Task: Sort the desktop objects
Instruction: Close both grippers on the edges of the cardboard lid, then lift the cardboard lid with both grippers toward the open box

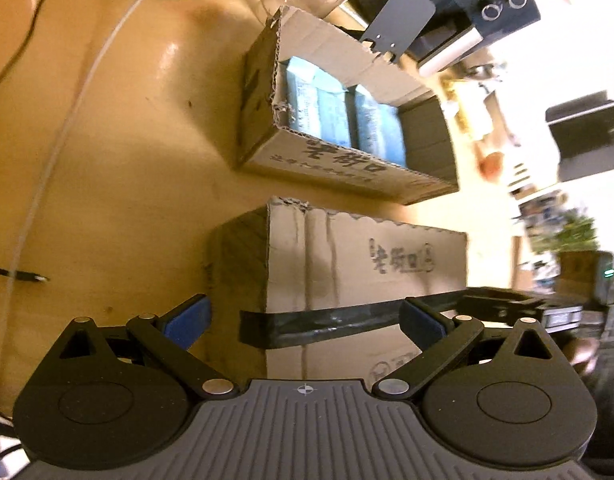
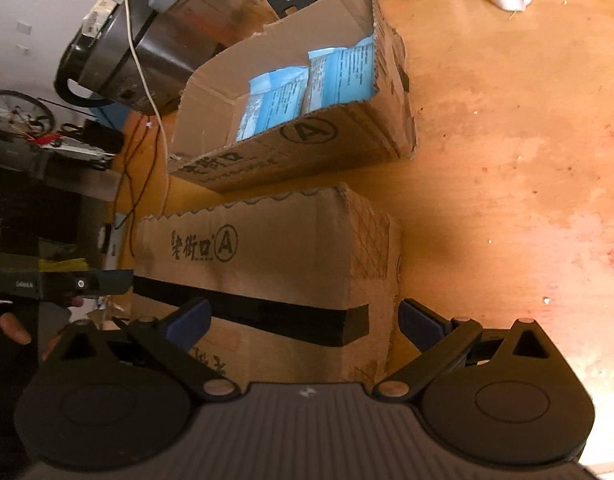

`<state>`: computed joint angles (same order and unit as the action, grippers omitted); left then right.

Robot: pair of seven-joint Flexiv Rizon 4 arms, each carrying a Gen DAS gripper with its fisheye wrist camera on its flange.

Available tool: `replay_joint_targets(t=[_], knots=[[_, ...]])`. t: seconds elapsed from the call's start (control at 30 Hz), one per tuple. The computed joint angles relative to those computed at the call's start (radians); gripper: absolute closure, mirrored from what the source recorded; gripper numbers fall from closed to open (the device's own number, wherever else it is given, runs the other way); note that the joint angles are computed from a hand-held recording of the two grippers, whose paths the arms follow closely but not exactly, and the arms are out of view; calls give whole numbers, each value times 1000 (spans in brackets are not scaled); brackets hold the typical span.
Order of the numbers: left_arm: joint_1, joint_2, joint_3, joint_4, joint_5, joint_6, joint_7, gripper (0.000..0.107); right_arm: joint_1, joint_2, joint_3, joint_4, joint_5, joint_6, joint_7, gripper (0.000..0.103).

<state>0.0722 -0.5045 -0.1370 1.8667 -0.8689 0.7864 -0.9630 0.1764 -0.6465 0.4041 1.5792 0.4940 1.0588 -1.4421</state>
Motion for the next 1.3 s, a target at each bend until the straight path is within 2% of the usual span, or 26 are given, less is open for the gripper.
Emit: replay_joint_targets(t=[0.13,0.5,0.53,0.57,0.6,0.63,0.7,0.9,1.3], knots=[[27,-5,-26,18,-95,-27,69,4,-50,-8,46,-5,75,8,-63,1],[32,-21,1,15,-109,-62,81,5,-63,-6,33,-19,138,-15,-111,5],[32,-22,2,16,-107,-59,80,12,-66,-4,33,-18,144,-18,-114,7],[32,-21,3,18,-108,-52,81,25,-71,-4,36,-20,152,-21,-120,17],[33,-20,4,20,-108,-49,81,52,-75,-4,38,-21,160,-25,-126,29],[34,-20,5,20,-106,-47,82,55,-79,-3,39,-22,167,-30,-132,35],[34,-19,5,21,-101,-43,85,56,-70,3,26,-16,161,-33,-128,55],[32,-11,5,24,-81,-32,106,58,-82,5,24,-15,190,-50,-140,58],[30,4,8,19,-60,-30,77,60,-81,22,16,-13,233,-66,-126,59]])
